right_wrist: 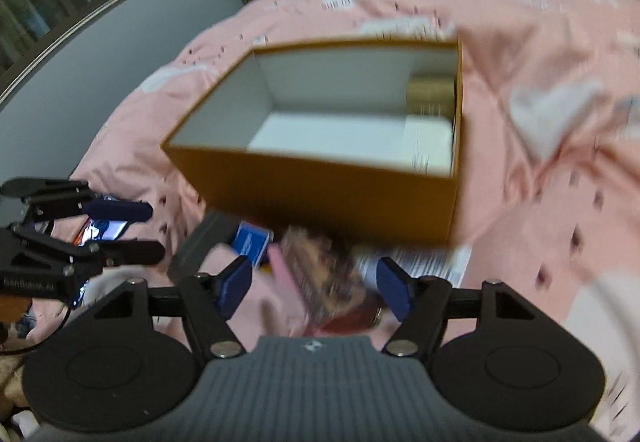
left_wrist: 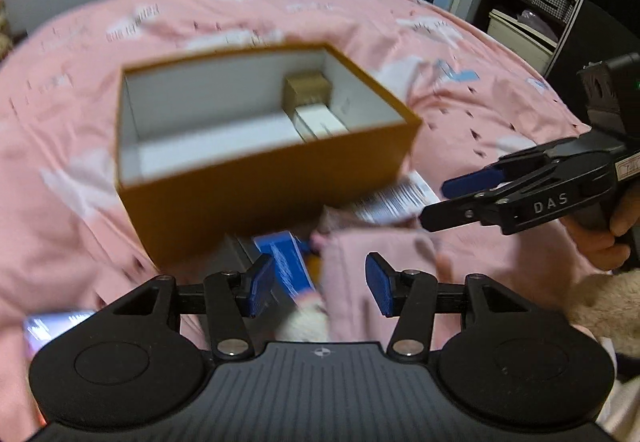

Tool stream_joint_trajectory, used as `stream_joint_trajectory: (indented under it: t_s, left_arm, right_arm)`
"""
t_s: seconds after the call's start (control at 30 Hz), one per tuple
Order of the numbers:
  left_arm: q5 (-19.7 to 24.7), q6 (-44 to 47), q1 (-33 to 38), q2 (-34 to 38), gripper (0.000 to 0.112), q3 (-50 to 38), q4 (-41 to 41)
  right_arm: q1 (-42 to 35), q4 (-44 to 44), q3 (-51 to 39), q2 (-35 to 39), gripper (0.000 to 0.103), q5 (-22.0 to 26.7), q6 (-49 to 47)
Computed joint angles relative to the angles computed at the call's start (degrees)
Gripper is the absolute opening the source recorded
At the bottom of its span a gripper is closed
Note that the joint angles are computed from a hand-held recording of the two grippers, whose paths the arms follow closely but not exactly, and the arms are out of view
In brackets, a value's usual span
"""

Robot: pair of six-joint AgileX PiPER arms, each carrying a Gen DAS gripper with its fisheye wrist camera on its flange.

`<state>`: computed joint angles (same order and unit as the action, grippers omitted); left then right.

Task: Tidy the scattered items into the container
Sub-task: 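Withdraw both grippers from the box toward the remaining items, then grasp the pink pouch with the left gripper while the right reaches the pink card holder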

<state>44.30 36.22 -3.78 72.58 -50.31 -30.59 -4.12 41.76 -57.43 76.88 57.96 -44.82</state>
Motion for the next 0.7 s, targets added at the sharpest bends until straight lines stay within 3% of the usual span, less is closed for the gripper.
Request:
stream_joint_trajectory:
  t_s: [0.23,0.37,0.7]
  left_arm:
    - [1.0,-0.5,1.0,1.5,0.059,2.8,-2.3]
    - [1.9,-1.0,1.9,3.8,0.058,2.6,-3.8]
    - [0.3,-1.1,-1.8,5.0,0.058,3.2,-4.1]
  right_arm:
    - [-2.7,1.8,4.2,-0.9,0.060,5.5,-0.9]
    - [-1.1,2.2,4.0,0.5,0.056,5.0,-0.2]
    - [-0.1,4.2,3.8,1.2,0.032,4.4,-2.2]
